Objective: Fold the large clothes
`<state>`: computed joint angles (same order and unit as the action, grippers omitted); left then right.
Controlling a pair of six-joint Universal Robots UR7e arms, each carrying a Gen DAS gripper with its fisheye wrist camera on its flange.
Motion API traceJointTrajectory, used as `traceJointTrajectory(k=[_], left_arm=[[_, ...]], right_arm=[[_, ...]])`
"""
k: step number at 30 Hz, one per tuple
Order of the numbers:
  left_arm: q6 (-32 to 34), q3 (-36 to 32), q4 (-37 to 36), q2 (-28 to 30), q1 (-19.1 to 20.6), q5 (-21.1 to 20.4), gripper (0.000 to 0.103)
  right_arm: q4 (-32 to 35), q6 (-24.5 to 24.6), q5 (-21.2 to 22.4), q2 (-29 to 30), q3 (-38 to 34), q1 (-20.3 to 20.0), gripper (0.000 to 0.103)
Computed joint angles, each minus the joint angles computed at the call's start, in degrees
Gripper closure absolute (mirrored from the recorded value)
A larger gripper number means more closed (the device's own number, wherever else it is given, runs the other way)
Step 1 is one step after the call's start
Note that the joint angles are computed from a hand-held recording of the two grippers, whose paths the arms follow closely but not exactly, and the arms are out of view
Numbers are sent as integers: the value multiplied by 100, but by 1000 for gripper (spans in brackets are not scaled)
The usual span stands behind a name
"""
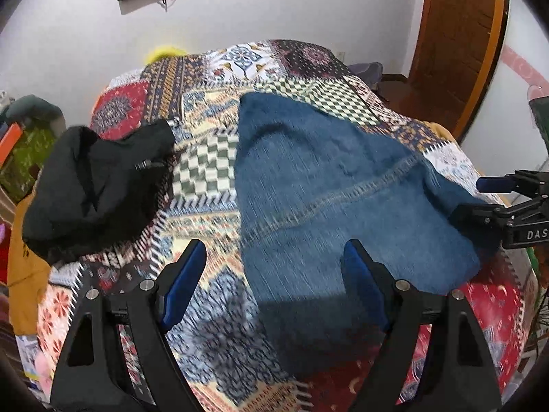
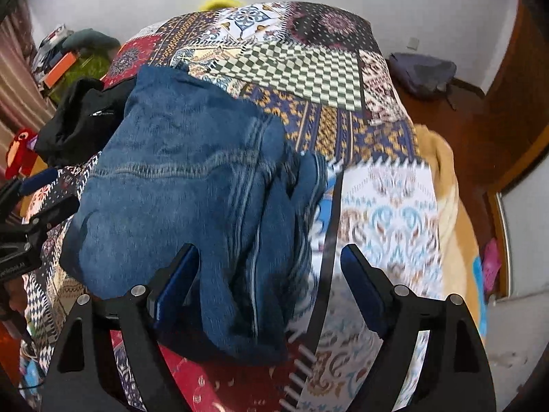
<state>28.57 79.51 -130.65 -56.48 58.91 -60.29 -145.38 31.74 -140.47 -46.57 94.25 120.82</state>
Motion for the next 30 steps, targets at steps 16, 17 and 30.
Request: traceJointTrajectory(k=[16,17,30], left_arm=[[-1231,-2720,3090,1469,555,-957,20],[-1359,-2951,3331,1580,614,-1121,20],[-2007,-4408,4731,2466,973,-2375,20]], right_arm=[[-587,-161,1874,-371,308,-858,20],[-581,-181,1924,-377,309,-873,20],[-514,-82,2927,-234,65,-1275,16]])
